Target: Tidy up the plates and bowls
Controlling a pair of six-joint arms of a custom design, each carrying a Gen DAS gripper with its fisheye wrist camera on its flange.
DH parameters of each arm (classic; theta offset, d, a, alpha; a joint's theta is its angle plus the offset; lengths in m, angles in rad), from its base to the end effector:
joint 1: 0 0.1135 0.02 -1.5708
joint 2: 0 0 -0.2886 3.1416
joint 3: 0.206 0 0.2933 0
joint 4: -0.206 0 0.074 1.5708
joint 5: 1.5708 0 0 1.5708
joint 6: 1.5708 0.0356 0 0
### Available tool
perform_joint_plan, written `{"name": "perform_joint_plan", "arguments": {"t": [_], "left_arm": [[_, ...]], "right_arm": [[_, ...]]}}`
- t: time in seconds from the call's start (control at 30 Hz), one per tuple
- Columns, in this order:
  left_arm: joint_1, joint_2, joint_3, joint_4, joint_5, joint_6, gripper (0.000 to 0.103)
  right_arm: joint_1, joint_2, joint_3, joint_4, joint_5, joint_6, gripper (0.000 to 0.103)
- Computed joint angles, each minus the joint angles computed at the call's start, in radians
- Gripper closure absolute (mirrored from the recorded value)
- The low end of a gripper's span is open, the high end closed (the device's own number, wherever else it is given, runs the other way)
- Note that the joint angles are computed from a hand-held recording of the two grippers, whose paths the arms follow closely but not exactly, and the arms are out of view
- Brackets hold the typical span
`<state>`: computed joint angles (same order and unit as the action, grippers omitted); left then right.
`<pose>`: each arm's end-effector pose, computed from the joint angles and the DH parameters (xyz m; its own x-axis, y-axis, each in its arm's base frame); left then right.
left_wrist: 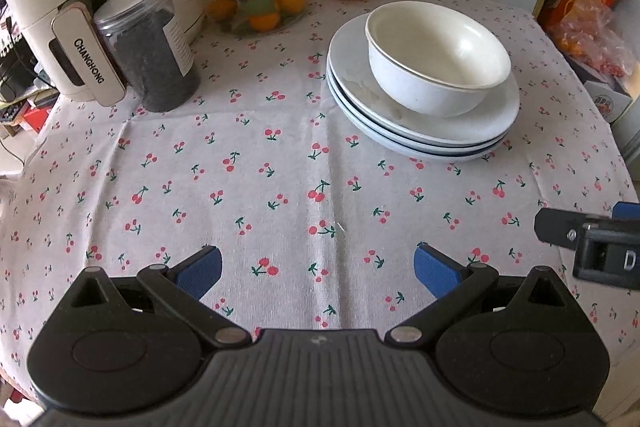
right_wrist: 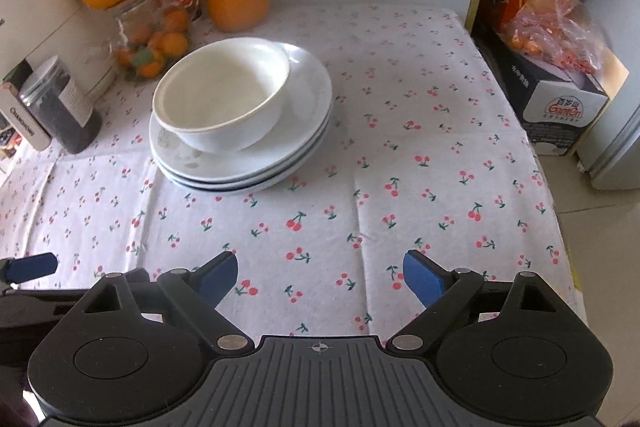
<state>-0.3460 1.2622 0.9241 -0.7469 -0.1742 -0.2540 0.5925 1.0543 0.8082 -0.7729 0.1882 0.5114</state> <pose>0.2599 -0.0871 0.2534 -0.8700 0.0506 -0.4904 0.0406 0.9987 0.0310 0.1926 0.1216 0.2599 -0.8447 0.0109 -0.5351 -0.0617 0.9911 0.1176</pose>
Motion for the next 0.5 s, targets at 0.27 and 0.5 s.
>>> {"name": "perform_joint_plan", "arguments": {"t": [0.27, 0.5], "left_arm": [[0.001, -0.005, 0.002, -0.002, 0.001, -0.004, 0.001], [-0.003, -0.011, 0.000, -0.001, -0.004, -0.003, 0.000]], "right_arm": [[0.010, 0.002, -0.001, -0.001, 0.009, -0.001, 0.011], [0.007, 0.007, 0.000, -0.003, 0.011, -0.002, 0.011]]}}
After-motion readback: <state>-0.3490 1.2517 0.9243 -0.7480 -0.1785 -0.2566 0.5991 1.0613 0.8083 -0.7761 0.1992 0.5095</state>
